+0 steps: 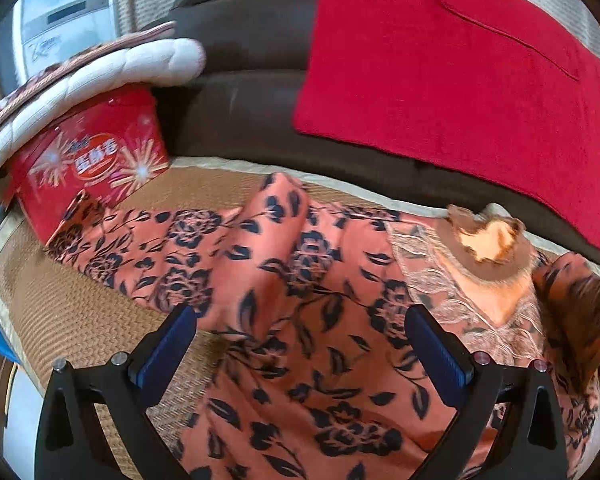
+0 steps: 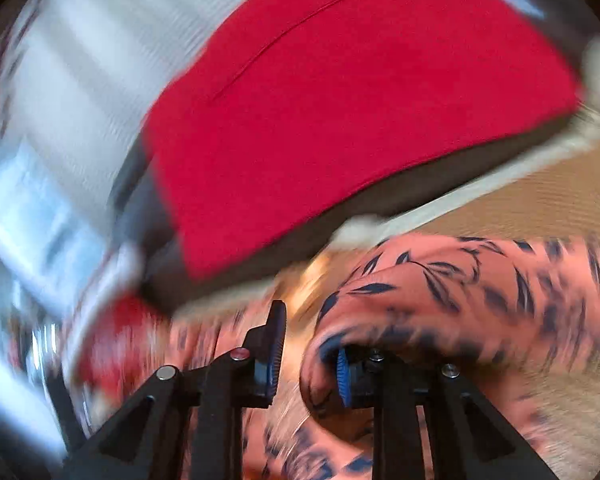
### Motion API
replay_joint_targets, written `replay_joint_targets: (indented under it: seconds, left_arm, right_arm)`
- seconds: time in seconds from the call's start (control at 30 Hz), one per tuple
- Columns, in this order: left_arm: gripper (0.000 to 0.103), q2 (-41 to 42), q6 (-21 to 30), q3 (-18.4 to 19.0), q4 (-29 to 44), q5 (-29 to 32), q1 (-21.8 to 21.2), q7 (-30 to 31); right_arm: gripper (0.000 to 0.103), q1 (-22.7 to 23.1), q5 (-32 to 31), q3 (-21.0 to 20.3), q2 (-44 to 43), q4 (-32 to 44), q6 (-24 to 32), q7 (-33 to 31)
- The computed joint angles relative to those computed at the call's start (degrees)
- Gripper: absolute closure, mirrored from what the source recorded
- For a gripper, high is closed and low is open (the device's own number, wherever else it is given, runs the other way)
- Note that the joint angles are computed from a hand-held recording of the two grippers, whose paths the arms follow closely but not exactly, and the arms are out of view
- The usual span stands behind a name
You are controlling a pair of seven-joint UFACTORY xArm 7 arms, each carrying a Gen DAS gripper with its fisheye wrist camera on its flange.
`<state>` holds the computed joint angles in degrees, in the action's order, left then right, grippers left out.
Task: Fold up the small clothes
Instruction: 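Lift the sleeve with the right tool and fold it across the blouse body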
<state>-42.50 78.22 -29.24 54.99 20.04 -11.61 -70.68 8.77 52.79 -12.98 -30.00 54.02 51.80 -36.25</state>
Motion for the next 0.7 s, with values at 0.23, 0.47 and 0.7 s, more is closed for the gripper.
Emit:
replay_joint_targets:
  seconds: [0.23, 0.47, 0.7]
  left_arm:
    - [0.000, -0.34, 0.21, 1.41, -1.04, -1.24, -0.25, 0.37]
    - [0.000, 4.53, -4.09, -0.91, 1.72, 1.22, -1.26, 2.81]
    - [0.000, 12.11, -11.31, -3.95, 6.55, 5.83, -3.12, 2.78]
  right_arm:
    - [0.063, 2.05, -4.87, 5.74, 4.97, -2.45, 7.62, 7.54]
    - [0.015, -2.27, 11.92, -4.84, 6.90, -1.28, 26.99, 11.40]
    - [0.016, -12.36, 11.29, -6.47, 9.65, 2.06, 28.61, 19.71]
